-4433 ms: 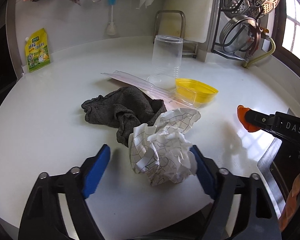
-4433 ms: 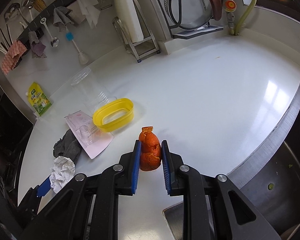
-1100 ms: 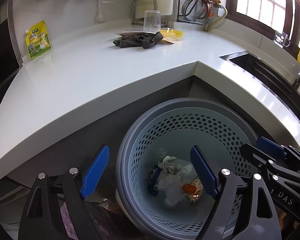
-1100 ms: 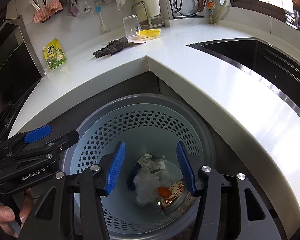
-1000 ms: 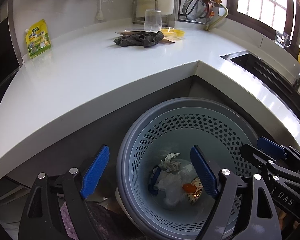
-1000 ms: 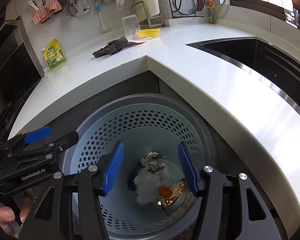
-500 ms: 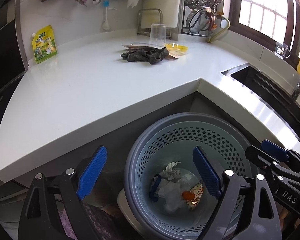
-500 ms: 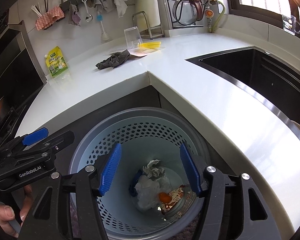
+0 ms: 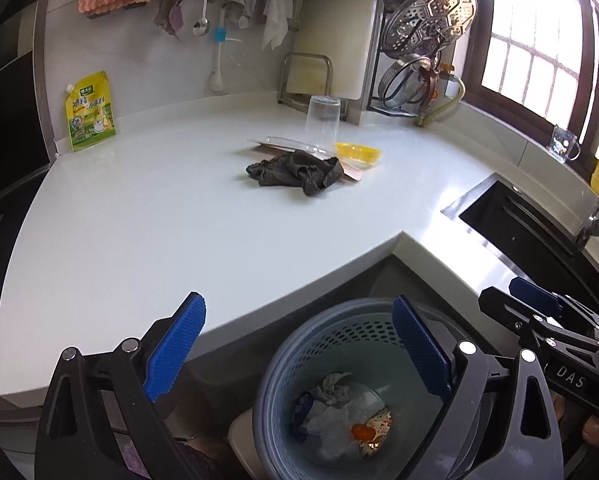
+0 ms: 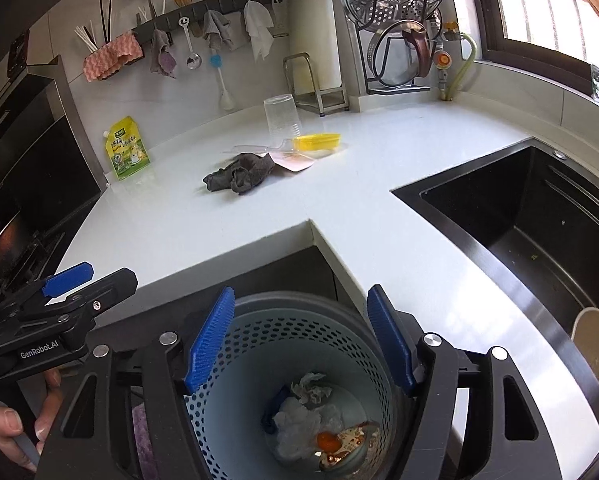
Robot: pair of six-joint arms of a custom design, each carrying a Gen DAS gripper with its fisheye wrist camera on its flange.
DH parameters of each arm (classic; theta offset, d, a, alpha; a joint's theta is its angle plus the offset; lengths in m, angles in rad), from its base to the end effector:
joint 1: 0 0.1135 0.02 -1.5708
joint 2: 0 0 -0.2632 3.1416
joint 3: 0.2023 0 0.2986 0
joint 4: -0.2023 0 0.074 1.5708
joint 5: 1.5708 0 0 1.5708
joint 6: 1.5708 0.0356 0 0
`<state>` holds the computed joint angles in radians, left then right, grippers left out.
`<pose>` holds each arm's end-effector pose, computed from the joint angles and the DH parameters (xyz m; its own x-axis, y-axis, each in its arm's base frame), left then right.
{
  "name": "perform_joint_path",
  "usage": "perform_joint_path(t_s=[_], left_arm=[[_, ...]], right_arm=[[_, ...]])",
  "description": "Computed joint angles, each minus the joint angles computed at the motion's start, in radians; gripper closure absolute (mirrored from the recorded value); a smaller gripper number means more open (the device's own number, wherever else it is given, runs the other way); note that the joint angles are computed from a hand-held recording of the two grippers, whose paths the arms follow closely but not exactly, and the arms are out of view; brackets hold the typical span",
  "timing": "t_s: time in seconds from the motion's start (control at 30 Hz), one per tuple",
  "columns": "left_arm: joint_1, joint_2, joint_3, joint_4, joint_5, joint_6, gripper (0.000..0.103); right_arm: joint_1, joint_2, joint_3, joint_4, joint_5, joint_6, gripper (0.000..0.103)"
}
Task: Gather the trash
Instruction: 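Move both tools back to the dark cloth and yellow lid on the counter, then grasp the yellow lid rim with the right tool while the left tool grasps the dark cloth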
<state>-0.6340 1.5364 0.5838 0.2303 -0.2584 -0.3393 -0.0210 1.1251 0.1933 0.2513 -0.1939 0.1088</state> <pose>0.2557 -0.1767 0.1013 -0.6415 0.0723 -0.7637 0.2171 0.9719 -0.0904 0.2139 0.0024 0.0834 -0.6393 0.1200 -0.7595 -0.0600 0.9769 0.2049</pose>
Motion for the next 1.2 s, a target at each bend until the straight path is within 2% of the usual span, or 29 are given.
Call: perform_joint_path(t_s=[0.23,0.6,0.73,1.0,1.2], left_arm=[[0.068,0.08,0.141,0.002,-0.003,0.05,0.007],[0.156,0.278,0.387,-0.07,0.014,0.053,0.006],[0.176,0.355,0.475,-0.117,0.053,0.032,0.007],[0.188,0.462,0.596,-0.182,0.077,0.032,0.006],[0.197,0.506,0.645,-0.203,0.084,0.031,0.007]], right_arm=[[-0.065,0.171,0.205,-0.008,-0.072,-0.036,0.033],[-0.087,0.513,0.563,-0.074,-0.05,-0.148,0.029],[-0.074,0.658,0.722,-0.113,-0.055,-0.177,0.026],[-0.064,0.926,1.061,-0.268,-0.113,-0.181,0.024],[-0.051,1.056,1.263,-0.388,-0.097,-0.261,0.023]])
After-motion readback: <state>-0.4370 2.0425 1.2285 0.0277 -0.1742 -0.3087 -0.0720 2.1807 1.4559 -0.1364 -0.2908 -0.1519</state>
